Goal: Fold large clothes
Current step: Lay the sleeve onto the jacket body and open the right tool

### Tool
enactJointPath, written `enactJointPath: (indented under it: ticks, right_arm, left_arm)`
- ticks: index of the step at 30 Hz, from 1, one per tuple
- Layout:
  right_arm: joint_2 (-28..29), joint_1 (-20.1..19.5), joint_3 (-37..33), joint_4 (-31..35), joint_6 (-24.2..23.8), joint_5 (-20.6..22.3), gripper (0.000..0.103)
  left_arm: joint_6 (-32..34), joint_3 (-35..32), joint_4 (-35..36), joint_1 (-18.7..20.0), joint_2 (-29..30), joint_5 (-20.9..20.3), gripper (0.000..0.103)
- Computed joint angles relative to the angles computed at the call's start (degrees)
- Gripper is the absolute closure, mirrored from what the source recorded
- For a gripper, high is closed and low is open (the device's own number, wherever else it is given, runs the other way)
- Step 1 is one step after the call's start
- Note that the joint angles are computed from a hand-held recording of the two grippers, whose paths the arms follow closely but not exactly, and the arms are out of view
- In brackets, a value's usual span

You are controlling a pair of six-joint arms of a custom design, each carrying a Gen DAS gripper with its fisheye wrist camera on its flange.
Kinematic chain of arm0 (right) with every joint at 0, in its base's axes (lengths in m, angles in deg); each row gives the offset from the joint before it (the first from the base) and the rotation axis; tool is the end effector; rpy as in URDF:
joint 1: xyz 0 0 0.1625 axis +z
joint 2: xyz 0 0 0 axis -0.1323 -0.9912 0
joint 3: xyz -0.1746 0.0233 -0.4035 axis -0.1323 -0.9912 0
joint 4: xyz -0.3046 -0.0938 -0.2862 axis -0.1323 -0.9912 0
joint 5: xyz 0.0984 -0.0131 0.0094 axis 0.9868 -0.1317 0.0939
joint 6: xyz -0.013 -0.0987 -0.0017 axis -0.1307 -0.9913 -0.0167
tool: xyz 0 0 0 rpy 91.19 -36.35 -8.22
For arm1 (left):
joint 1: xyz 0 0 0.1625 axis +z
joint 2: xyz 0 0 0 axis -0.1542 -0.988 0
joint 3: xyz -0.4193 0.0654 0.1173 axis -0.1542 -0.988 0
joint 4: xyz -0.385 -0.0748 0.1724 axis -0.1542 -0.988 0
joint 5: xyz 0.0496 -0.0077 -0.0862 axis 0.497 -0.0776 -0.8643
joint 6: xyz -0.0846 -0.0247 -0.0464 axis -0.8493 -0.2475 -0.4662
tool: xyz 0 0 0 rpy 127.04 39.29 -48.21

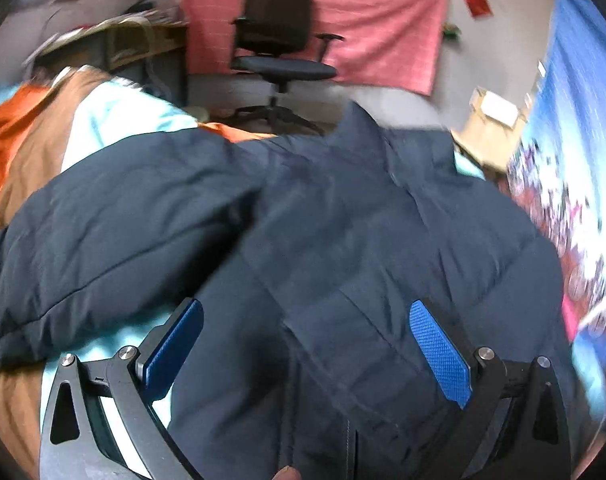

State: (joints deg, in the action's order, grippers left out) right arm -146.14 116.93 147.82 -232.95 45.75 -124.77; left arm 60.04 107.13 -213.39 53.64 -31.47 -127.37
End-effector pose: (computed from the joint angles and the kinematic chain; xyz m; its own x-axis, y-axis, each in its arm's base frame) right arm 0.2351 -0.4351 0.3151 -0.8389 -0.0518 0.5419 -0.4347 0.6628 -0.6097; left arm -0.3533 -0.6095 0.1176 -0.6911 0.5265 -0.4952 0.7015 0.6536 -0.2841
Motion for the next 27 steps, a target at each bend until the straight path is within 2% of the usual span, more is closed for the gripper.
enactJointPath:
  ticks: [2,3,6,8,9,13,15,20,23,25,27]
  right_arm:
    - [-1.9,-2.0,-0.4,-2.9,0.0,-6.1,0.013]
    - [-2.5,-3.5,-1.0,-3.8,0.6,-8.5,0.018]
    - [-3.7,-8.6,-3.7,-5.3,2.1,-12.1,0.045]
    - [-4.2,-12.4,-5.9,-3.0,4.8,-13.0,0.056]
    - [-4.0,-13.8,-6.8,-2.0,5.6,-13.3,0.064]
    - [-3.0,-18.1,-8.1,2.2,7.1,-10.2,0.065]
    - [-1.9,-18.5,-7.6,0.7,6.1,-10.3,0.065]
    - [3.2,-18.1,-7.2,-8.5,-2.5,-14.9,0.065]
    - [4.1,-17.8,-7.3,-9.5,-3.7,-16.5,0.065]
    - [3.9,-17.4,-7.1,-10.7,-4.5,-16.9,0.065]
    - [2.8,-16.1,-6.5,-10.9,-3.5,-17.6,0.065]
  left_arm:
    - [1.5,0.6,0.7,-0.6,0.8,1.5,0.002]
    - [1.4,0.6,1.4,-0.8,1.4,2.7,0.002]
    - [1.1,0.2,3.6,-1.2,3.1,5.7,0.002]
    - [1.1,0.0,3.9,-1.2,3.7,6.4,0.002]
    - [1.4,0.0,3.7,-1.2,3.9,6.7,0.002]
    - [1.7,0.0,3.7,-1.0,4.7,7.1,0.001]
    - [2.0,-0.1,3.9,-0.9,5.0,7.4,0.001]
    - [2.3,-0.7,3.9,-0.7,6.1,7.7,0.001]
    - [1.9,-0.6,3.9,-0.6,5.4,7.1,0.001]
    - [-0.7,0.1,4.5,-0.7,3.6,6.7,0.001]
    - [-2.5,1.6,2.9,-0.8,1.7,6.5,0.001]
